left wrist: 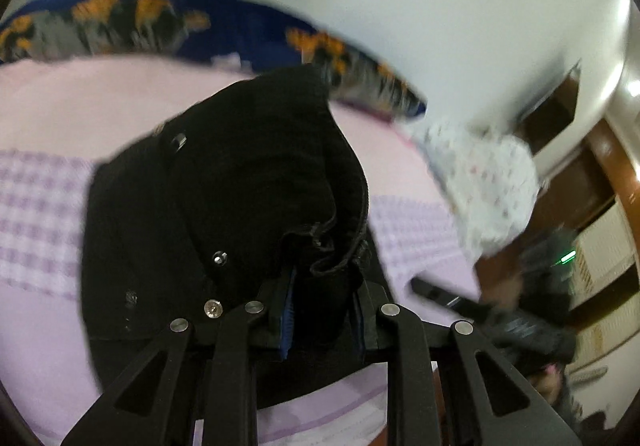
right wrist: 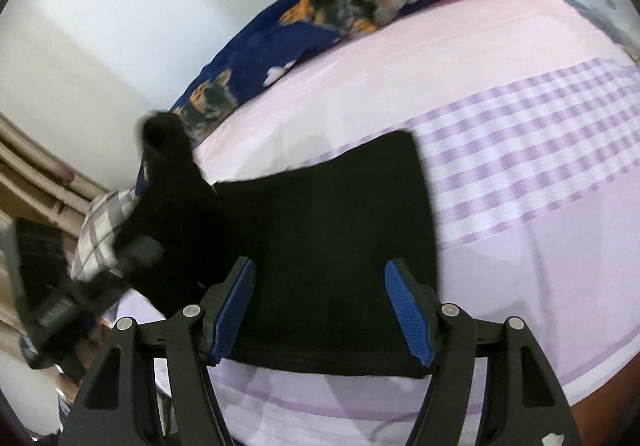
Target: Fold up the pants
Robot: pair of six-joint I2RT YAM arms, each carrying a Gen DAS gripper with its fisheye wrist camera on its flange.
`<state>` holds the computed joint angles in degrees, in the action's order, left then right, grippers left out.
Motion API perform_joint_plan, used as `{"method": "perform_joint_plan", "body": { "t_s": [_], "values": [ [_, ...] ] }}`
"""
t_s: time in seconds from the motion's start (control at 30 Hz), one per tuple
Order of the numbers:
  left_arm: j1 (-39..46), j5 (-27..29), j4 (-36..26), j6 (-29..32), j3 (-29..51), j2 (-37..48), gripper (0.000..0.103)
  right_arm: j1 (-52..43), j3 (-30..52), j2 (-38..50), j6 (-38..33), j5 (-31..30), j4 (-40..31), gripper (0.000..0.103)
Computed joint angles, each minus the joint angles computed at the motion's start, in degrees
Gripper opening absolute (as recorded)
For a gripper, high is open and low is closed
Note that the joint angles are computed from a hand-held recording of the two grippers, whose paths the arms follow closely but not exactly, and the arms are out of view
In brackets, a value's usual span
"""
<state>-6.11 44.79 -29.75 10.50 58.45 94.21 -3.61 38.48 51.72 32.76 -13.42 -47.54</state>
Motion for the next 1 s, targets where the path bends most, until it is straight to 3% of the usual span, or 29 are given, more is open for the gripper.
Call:
{"method": "perform_joint_plan", "body": {
  "t_s": [0.17, 0.33, 0.4, 0.57, 0.63, 0.93, 1.0],
  "values": [
    [-7.0, -9.3, 5.2, -0.7, -5.0, 0.3, 0.026, -4.6, -1.1, 0.0, -6.7, -2.5, -1.9, 0.066],
    [-8.2, -11.3, 3.2, 0.6, -6.1, -4.0, 0.034, -12.0, -3.2, 2.1, -7.5, -14.3, 0.2, 0.066],
    [-6.7, -10.0, 0.0, 3.7, -5.3, -4.9, 0.039, -13.3, -3.0, 3.9, -8.0, -17.2, 0.8, 0.066],
    [-0.6, -0.7, -8.0, 11.1, -2.3, -6.1, 0.043, -15.1, -2.0, 9.4, -10.3, -21.5, 3.3, 0.066],
    [2.9, 0.5, -8.9, 13.1, -2.1, -6.9, 0.052, -15.1, -1.6, 11.7, -11.4, -22.5, 4.5, 0.066],
    [12.9, -10.9, -1.8, 9.6, 0.2, 0.4, 0.053, -10.2, 2.6, 29.0, -16.0, -24.8, 10.7, 0.066],
    [14.4, -11.4, -1.5, 9.3, 0.7, 2.4, 0.053, -9.3, 3.2, 31.7, -17.1, -25.3, 12.1, 0.066]
  ]
}}
